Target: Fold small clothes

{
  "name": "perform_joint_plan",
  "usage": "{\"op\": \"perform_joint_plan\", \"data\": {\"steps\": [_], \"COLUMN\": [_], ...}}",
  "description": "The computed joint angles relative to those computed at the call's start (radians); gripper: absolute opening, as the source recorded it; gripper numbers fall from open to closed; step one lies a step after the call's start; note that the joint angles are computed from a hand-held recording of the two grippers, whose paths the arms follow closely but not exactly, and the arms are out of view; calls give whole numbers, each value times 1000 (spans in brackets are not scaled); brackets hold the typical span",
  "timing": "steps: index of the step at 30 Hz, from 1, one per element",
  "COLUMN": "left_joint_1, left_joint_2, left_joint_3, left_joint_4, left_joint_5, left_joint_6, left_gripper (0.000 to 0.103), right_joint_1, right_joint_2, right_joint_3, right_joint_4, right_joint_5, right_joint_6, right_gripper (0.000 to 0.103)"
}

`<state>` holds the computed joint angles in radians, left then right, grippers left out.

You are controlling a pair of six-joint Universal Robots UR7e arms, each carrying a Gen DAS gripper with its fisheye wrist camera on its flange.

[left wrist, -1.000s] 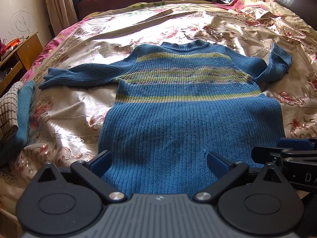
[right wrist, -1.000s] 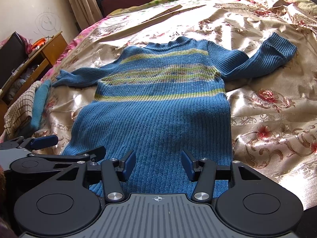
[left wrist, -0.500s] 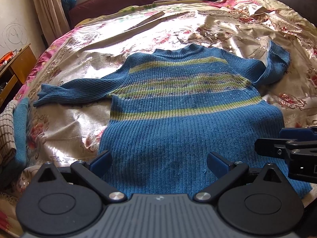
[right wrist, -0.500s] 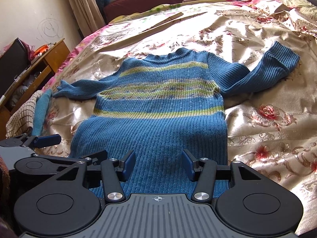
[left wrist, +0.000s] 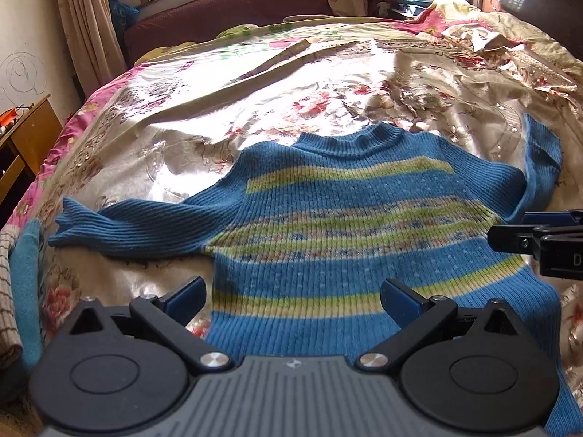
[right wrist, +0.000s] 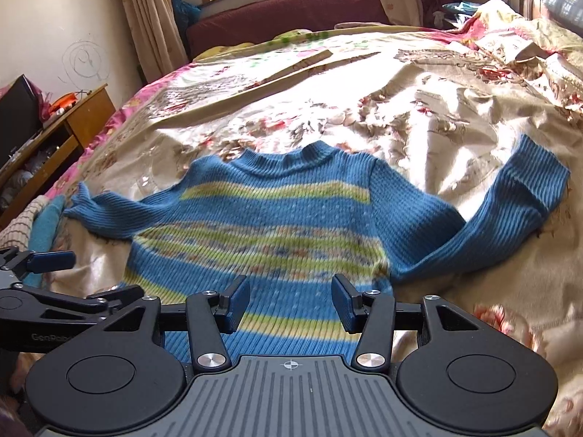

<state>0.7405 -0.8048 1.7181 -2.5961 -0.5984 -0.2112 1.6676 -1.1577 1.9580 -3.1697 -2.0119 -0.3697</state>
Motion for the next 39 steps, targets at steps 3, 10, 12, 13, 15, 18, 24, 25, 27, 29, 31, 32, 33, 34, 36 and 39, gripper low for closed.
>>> {"op": "perform_joint_plan", "data": {"steps": [3, 10, 12, 13, 15, 18, 24, 25, 27, 29, 31, 32, 33, 34, 36, 39], "left_joint_1": [42, 138, 158, 166, 180, 201, 232, 235, 240, 246, 255, 259, 263, 265, 265, 248], "left_joint_2": [54, 207, 249, 270, 309, 353, 392, 399, 412, 428, 445, 453, 460, 466, 468, 451], "left_joint_3": [-82, -303, -364, -392, -442, -508, -583, -591, -609, -640, -681, -703, -721, -737, -747, -704], "left_joint_4": [-27, -113, -126, -139, -173, -183, -89, -92, -103, -99, -78, -65, -54, -40, -24, -56], "left_joint_5": [6, -8, -2, 2, 7, 4, -3, -1, -3, -2, -9, -14, -17, -18, -15, 15], "left_joint_6": [61, 213, 258, 283, 341, 380, 333, 336, 343, 341, 337, 332, 323, 312, 296, 318], "left_gripper": [103, 103, 103, 103, 103, 103, 103, 103, 103, 103, 103, 103, 103, 103, 103, 103], "right_joint_1": [-23, -66, -74, -78, -87, -97, -98, -97, -97, -96, -93, -92, -91, -89, -86, -83], "right_joint_2": [68, 240, 276, 297, 319, 362, 405, 411, 427, 448, 471, 483, 496, 506, 510, 474], "right_joint_3": [-100, -351, -405, -437, -476, -540, -595, -602, -622, -652, -688, -704, -725, -742, -758, -719], "right_joint_4": [10, 56, 63, 75, 106, 144, 174, 173, 165, 159, 157, 155, 156, 160, 179, 183], "right_joint_5": [-2, -20, -21, -22, -4, -8, -33, -35, -48, -63, -81, -90, -101, -109, -115, -92], "right_joint_6": [-46, -123, -154, -170, -200, -243, -271, -275, -277, -257, -242, -243, -237, -228, -210, -169], "right_gripper": [48, 48, 48, 48, 48, 48, 22, 14, 9, 7, 6, 6, 6, 7, 7, 10]}}
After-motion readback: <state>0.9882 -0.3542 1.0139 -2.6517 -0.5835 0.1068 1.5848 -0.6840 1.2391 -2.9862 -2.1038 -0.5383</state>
